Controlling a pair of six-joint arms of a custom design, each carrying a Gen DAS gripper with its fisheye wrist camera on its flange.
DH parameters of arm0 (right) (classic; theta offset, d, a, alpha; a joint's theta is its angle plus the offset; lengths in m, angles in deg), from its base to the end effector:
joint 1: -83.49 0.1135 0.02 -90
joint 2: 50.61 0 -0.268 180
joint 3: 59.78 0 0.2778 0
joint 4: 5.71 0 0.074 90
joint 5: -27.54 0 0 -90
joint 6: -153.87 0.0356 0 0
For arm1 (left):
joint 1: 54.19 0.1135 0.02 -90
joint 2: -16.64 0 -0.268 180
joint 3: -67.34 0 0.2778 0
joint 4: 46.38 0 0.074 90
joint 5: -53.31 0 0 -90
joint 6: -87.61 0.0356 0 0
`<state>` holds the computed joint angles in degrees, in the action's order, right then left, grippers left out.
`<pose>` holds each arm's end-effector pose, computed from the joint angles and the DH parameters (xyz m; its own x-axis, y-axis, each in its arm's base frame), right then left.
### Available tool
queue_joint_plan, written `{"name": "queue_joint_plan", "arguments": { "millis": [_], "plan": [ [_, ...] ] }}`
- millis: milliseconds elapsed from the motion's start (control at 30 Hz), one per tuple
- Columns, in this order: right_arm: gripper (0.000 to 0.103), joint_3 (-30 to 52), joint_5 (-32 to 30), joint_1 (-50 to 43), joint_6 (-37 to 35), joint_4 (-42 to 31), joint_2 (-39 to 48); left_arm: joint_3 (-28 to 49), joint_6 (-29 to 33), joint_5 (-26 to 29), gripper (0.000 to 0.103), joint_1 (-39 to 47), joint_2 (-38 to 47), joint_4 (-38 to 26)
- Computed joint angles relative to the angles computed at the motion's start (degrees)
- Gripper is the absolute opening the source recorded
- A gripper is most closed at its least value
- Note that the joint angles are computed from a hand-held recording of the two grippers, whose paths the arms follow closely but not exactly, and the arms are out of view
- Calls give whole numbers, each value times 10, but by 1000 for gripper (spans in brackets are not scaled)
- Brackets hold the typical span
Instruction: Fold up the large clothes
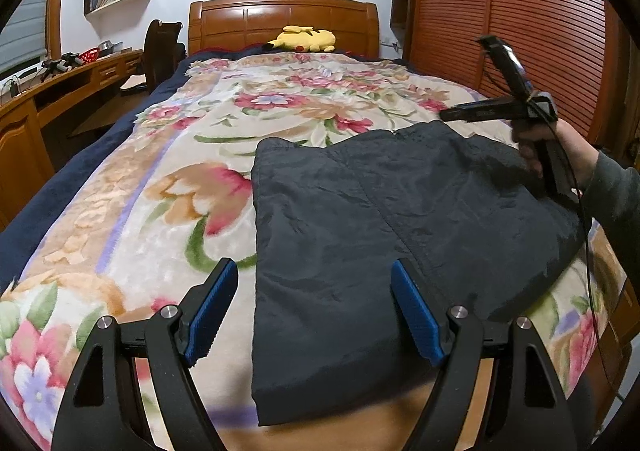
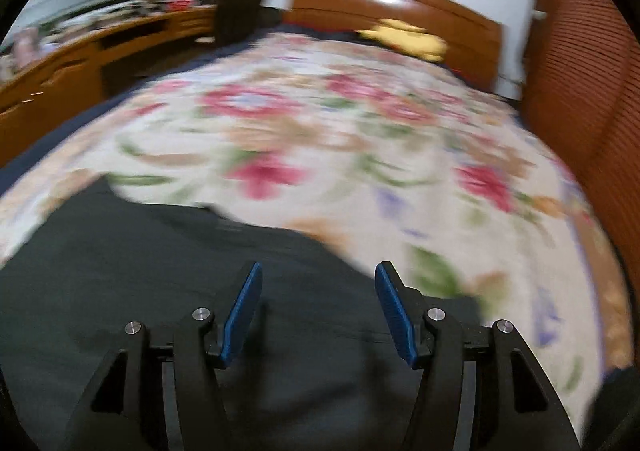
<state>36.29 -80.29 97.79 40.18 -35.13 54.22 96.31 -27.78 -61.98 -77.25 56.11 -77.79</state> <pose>0.4314 0.1212 0.2636 -0.3603 -0.4866 -0.7959 -0.6696 0.7290 -0.1425 0.1580 -0.0507 0.1623 -0.5817 -0.1737 -0.7947 -0.2078 0.9762 -0.0613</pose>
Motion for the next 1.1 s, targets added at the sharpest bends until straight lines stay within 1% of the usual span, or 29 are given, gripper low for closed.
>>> {"name": "queue_joint_plan", "arguments": {
  "millis": [33, 100, 133, 233, 267, 333, 367, 433, 500, 567, 700, 767, 800, 867, 933, 967, 1000, 1033, 1067, 1100],
  "plan": [
    [61, -4, -11, 15, -5, -8, -2, 0, 0, 0, 80, -2, 0, 0],
    [61, 17, -3, 49, -25, -52, 16, -1, 0, -1, 80, -5, 0, -1],
    [61, 41, 12, 63, -37, -81, 39, -2, 0, -2, 80, -7, -2, -2],
    [61, 102, 112, 106, -52, -132, 113, -7, -2, -12, 80, -12, -11, -3],
    [61, 110, 125, 113, -42, -127, 128, -9, -2, -11, 80, -11, -15, -4],
    [59, 130, 127, 119, -22, -128, 149, -13, 1, -2, 80, -6, -21, -3],
    [54, 137, 123, 120, -18, -128, 156, -15, 2, -1, 80, -5, -24, -2],
    [25, 173, 100, 124, -18, -159, 172, -16, 3, 2, 80, -3, -25, 0],
    [18, 167, 118, 133, -26, -141, 172, -19, 5, 6, 80, 0, -29, 3],
    [15, 163, 127, 132, -39, -136, 169, -21, 6, 10, 80, 3, -34, 3],
    [10, 135, 147, 142, -37, -113, 146, -26, 6, 17, 80, 10, -39, 2],
    [10, 121, 155, 149, -29, -79, 140, -26, 6, 16, 80, 11, -38, 2],
    [9, 101, 153, 151, -26, -57, 125, -26, 5, 14, 80, 10, -39, -1],
    [9, 59, 152, 156, -5, 4, 92, -28, 2, 10, 80, 7, -47, -10],
    [10, 36, 153, 157, 23, 24, 65, -29, -2, 4, 80, 2, -54, -21],
    [12, 31, 139, 154, 32, 20, 56, -30, -7, -1, 80, -3, -59, -28],
    [19, 25, 129, 150, 37, 12, 45, -30, -14, -7, 80, -10, -65, -37],
    [33, 15, 123, 145, 41, 6, 31, -29, -22, -13, 80, -19, -70, -45],
    [42, 2, 120, 140, 41, 1, 15, -30, -27, -17, 80, -25, -79, -54],
    [59, -19, 115, 133, 38, 1, -7, -30, -34, -22, 80, -33, -88, -64]
  ]
}}
